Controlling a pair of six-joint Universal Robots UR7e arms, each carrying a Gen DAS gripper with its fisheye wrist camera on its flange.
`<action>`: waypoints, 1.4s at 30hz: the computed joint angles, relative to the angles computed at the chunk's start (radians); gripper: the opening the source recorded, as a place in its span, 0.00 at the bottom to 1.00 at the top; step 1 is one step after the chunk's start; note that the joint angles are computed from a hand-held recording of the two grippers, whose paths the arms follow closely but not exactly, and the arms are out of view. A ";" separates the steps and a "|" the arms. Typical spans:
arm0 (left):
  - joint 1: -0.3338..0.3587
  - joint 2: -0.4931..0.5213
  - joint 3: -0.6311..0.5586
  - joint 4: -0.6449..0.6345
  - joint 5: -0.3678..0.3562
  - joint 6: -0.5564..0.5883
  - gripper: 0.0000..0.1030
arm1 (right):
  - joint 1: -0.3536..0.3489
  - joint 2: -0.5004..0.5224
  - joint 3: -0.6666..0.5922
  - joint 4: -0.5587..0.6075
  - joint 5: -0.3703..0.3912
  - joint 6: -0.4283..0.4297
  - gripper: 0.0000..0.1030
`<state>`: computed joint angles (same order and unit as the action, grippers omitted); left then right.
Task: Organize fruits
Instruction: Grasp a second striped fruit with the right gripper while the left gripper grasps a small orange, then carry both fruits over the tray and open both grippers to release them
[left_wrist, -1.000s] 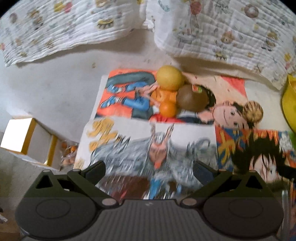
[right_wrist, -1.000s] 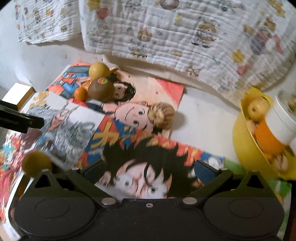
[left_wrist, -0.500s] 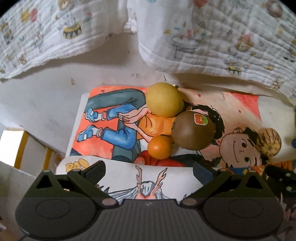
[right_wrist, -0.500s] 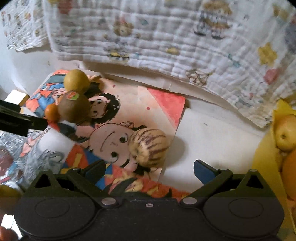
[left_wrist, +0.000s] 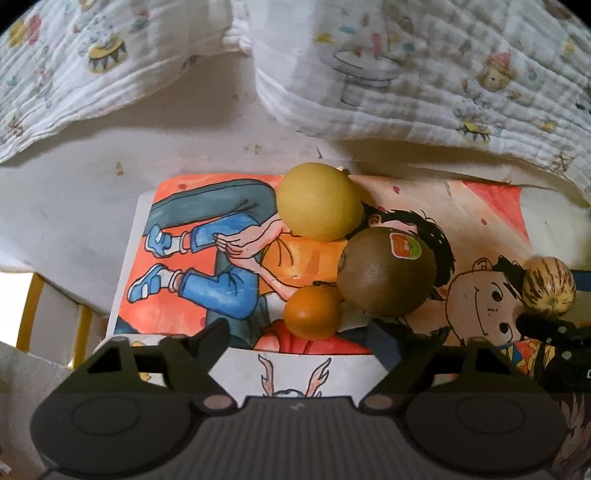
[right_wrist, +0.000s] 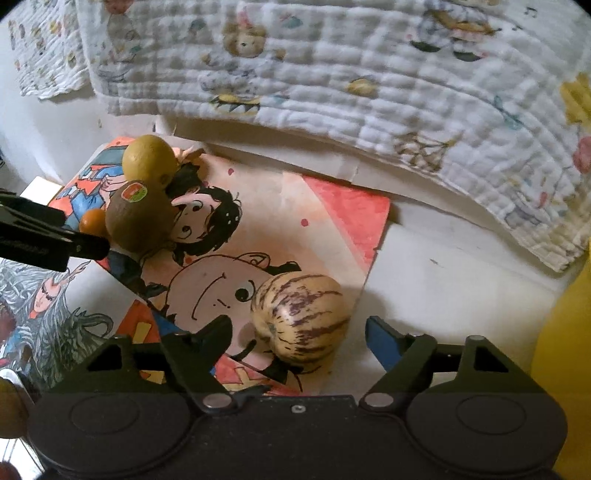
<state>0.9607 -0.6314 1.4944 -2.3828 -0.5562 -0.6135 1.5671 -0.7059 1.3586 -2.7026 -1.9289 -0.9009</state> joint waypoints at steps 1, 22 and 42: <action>-0.001 0.004 -0.002 -0.003 0.005 0.009 0.77 | 0.000 0.002 -0.003 0.004 0.005 -0.002 0.75; -0.001 0.017 -0.010 -0.048 -0.046 0.067 0.36 | 0.004 0.009 0.007 0.018 0.051 -0.027 0.56; -0.094 -0.080 0.149 -0.095 -0.208 -0.003 0.36 | 0.014 -0.192 0.251 -0.021 0.097 0.044 0.56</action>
<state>0.8668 -0.7110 1.6436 -2.4776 -0.7646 -0.6161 1.5816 -0.8981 1.6095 -2.7232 -1.8319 -0.8570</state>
